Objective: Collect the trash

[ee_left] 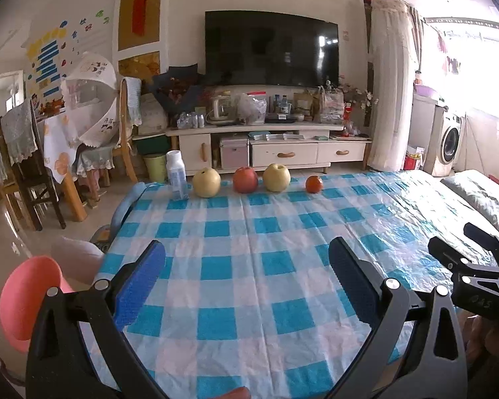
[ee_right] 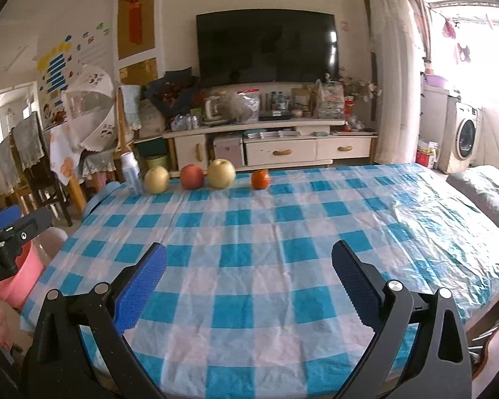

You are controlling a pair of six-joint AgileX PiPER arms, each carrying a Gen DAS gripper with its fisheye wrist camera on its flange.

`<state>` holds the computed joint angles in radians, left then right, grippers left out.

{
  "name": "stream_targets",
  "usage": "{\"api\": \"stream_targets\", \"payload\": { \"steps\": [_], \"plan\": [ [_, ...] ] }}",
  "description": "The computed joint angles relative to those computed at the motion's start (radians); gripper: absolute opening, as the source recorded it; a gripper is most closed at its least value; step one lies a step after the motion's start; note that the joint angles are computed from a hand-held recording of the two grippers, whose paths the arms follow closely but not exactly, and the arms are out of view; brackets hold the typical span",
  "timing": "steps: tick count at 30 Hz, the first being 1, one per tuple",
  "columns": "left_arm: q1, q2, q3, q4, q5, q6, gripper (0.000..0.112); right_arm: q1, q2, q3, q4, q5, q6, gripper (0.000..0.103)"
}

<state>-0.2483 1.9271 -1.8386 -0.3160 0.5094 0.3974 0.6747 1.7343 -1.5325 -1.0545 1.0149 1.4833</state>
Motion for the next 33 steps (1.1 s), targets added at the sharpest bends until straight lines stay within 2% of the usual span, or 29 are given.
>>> {"api": "stream_targets", "payload": {
  "steps": [4,17,24,33],
  "plan": [
    [-0.029,-0.004,0.002,0.054,-0.006,-0.035,0.099,0.007,-0.036,0.044,-0.038,0.029,0.034,0.098],
    [-0.074,-0.034,0.03,0.074,-0.029,-0.086,0.099,0.027,-0.091,0.128,-0.108,0.103,0.086,0.098],
    [-0.096,-0.044,0.033,0.144,-0.052,-0.148,0.099,0.025,-0.102,0.146,-0.118,0.101,0.1,0.098],
    [-0.096,-0.036,0.02,0.159,-0.037,-0.162,0.099,0.028,-0.099,0.143,-0.125,0.106,0.085,0.098]
  ]
}}
